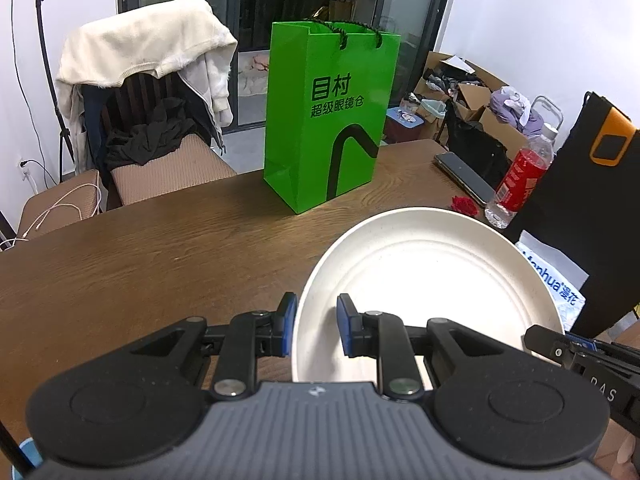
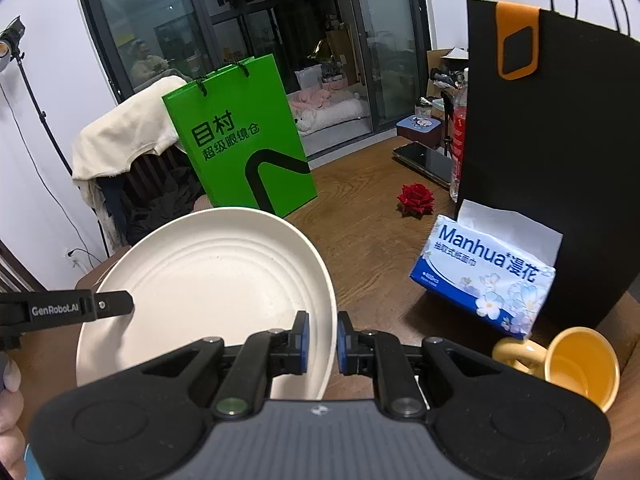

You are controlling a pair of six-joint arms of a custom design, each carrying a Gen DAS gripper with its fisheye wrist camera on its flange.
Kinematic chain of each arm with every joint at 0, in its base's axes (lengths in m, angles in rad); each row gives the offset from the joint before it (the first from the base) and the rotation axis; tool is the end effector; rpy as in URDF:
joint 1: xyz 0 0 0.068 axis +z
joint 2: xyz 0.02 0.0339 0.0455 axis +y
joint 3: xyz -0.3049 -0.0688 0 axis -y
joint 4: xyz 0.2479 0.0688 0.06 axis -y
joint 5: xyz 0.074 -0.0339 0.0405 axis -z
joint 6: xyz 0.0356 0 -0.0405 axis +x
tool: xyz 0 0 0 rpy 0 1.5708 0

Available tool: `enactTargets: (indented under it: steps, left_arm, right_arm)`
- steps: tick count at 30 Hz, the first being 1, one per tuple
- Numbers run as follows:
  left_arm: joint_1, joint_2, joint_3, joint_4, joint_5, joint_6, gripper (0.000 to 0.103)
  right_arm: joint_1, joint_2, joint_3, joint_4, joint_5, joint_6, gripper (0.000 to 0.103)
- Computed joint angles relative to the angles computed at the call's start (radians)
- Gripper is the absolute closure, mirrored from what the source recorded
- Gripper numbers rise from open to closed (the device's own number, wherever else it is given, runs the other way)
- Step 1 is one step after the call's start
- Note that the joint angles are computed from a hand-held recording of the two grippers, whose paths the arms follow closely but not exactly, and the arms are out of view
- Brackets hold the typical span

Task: Organize plates and bowls
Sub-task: 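Lift the cream plate with both grippers and pull it back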

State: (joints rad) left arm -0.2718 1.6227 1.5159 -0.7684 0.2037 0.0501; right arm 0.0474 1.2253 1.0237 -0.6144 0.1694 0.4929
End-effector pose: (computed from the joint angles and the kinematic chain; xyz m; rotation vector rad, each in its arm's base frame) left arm 0.3434 -0.1032 0.3677 0.4823 2.4042 -0.3472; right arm 0.2464 0.0057 0.3301 0.6016 2.2949 0.0568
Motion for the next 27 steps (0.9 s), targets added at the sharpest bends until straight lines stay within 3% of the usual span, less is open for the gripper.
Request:
enactTargets:
  steps: [27]
  left_arm:
    - [-0.002, -0.269, -0.157, -0.089, 0.004, -0.010, 0.081]
  right_arm:
    - [0.163, -0.253, 0.004, -0.262, 0.129, 0.102, 0.089]
